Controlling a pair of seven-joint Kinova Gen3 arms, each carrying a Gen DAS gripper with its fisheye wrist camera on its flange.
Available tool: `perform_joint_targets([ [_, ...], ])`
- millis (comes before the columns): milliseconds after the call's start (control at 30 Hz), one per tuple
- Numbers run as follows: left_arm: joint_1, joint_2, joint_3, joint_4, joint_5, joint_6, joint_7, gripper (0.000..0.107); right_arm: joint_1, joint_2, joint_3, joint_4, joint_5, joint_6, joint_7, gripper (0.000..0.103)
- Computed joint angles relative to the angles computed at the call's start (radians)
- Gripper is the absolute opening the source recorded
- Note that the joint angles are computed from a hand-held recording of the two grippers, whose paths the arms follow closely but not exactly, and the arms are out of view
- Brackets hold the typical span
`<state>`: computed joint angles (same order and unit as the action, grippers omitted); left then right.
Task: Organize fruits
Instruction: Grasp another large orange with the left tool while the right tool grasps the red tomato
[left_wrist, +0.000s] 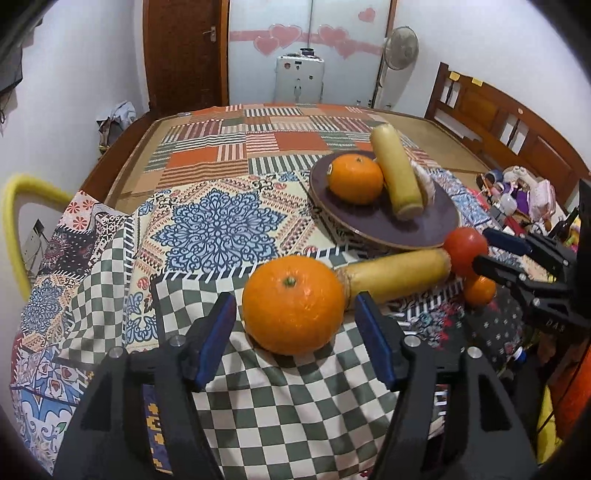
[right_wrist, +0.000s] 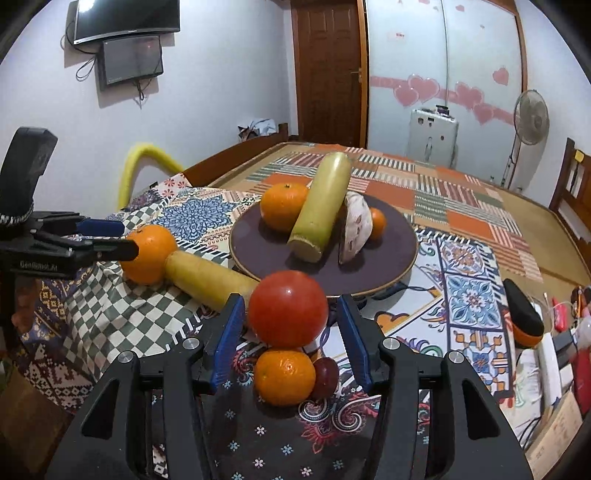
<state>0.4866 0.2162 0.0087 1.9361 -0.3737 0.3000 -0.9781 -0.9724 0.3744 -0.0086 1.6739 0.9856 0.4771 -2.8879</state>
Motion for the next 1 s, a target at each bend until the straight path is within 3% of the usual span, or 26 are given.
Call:
perform_joint_targets([
  [400,-0.083,0.054,0.053,-0.009,0.148,-0.032,-0.164,0.07,0.019,0.024,0.008,-0.021,-0.098,-0.037,0.105,0.048],
  [667,-0.081,0.077,0.038,-0.02,0.203,-0.05,-0.198,0.068,0.01,0.019,0.049,0.003,-0.162,-0.106,0.141,0.044],
  [833,-0.065,0.076,0.023,-0.035,0.207,-0.015,-0.204,0.067,0.001,0.013,0.066,0.01,-0.191,-0.124,0.157,0.043],
  [1000,-0.067,0.061,0.015,-0.027,0.211,-0.01,-0.184,0.067,-0.037,-0.009,0.111,0.03,-0.159,-0.137,0.111,0.043],
])
